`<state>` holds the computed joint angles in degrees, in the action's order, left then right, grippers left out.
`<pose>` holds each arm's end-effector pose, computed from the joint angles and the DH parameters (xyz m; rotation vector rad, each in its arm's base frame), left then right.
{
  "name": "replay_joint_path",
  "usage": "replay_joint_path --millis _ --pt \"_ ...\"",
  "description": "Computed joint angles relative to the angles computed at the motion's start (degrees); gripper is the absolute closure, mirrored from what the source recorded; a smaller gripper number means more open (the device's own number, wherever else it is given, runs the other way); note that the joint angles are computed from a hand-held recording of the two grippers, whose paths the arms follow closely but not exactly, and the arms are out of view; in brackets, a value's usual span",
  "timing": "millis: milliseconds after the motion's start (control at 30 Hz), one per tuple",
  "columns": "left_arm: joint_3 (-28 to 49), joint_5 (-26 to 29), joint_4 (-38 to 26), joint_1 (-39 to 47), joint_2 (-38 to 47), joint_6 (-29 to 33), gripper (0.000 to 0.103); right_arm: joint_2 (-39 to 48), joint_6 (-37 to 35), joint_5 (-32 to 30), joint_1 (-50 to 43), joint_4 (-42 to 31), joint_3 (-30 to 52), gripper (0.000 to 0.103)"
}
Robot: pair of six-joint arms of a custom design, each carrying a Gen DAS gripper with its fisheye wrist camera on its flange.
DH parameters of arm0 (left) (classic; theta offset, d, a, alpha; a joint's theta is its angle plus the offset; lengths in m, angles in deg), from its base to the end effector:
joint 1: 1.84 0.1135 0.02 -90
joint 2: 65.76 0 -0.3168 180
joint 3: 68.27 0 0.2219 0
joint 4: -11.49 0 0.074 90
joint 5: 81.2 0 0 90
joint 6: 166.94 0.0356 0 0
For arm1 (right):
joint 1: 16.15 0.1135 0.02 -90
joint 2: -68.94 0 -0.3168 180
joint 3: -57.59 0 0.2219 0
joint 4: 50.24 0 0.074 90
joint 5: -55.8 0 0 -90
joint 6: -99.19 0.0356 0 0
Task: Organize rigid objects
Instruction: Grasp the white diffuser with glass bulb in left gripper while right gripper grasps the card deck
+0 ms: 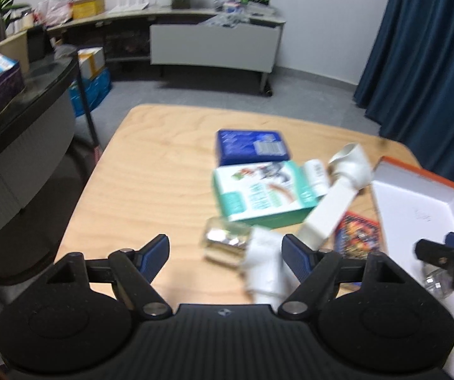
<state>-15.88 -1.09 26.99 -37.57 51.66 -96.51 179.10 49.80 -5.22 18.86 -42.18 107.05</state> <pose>0.2717 -0.1880 0.1106 0.2648 2.4166 -0.2294 0.2569 0.1589 0.1338 0.3173 2.3181 0.0072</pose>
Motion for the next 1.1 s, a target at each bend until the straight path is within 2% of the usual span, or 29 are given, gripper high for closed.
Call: replay_joint_path --millis 400,700,800,867,1100 --pt "-1.39 5.94 5.39 -0.65 3.72 2.38 0.021 3.57 0.56 -1.65 0.47 1.52 1.16 0.026" --pt "3.06 4.15 5.18 -2.58 9.04 2.14 0.019 4.97 1.00 -2.14 0.90 1.11 2.06 0.026" --pt "3.79 3.63 6.09 -2.56 10.70 2.12 0.022 5.90 1.42 -3.15 0.61 1.05 2.67 0.026" --pt "2.72 2.68 8.60 -3.02 10.89 3.34 0.039 6.72 1.65 -3.83 0.39 0.70 3.49 0.026" --pt "-1.79 4.06 13.01 -1.61 9.49 3.66 0.039 9.84 3.26 -5.92 -0.42 -1.29 8.18 0.025"
